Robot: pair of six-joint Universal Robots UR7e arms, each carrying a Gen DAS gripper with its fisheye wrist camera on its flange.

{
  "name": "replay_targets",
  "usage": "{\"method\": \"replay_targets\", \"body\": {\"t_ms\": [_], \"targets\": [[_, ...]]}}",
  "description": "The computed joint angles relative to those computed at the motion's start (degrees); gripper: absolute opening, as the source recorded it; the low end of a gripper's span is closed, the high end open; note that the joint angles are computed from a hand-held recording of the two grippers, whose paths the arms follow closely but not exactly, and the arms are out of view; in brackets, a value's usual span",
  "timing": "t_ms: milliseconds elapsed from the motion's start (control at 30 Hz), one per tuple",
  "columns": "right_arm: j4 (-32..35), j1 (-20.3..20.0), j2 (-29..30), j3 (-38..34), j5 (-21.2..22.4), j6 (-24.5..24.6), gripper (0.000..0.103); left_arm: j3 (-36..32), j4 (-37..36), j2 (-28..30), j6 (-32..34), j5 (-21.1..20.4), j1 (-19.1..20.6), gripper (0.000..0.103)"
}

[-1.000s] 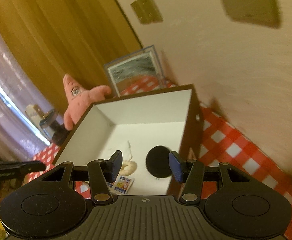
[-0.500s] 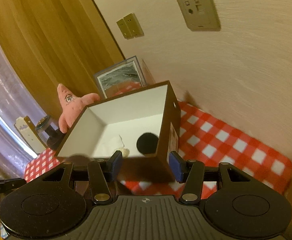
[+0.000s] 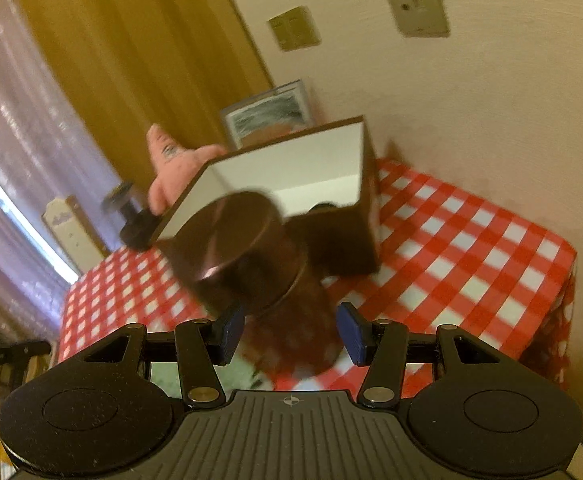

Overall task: Organize soft objects
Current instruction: 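Move both tools back from the box to the pile of items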

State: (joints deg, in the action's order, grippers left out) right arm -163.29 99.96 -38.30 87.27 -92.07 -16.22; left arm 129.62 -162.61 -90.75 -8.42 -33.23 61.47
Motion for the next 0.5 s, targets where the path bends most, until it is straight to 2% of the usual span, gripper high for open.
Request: {"method": "replay_targets", "body": {"t_ms": [267,500], "targets": [[-1.0,2.7,-1.4,6.8,0.8,-0.7,0.052,6.3,6.0,-9.6,-4.2,1.9,-2.0,0.026],[-0.8,5.0,-0.4,9.6,1.0,-2.2,0.052,10.3,13.5,-18.0,-9.6,4.8,-3.4,0.026]]}}
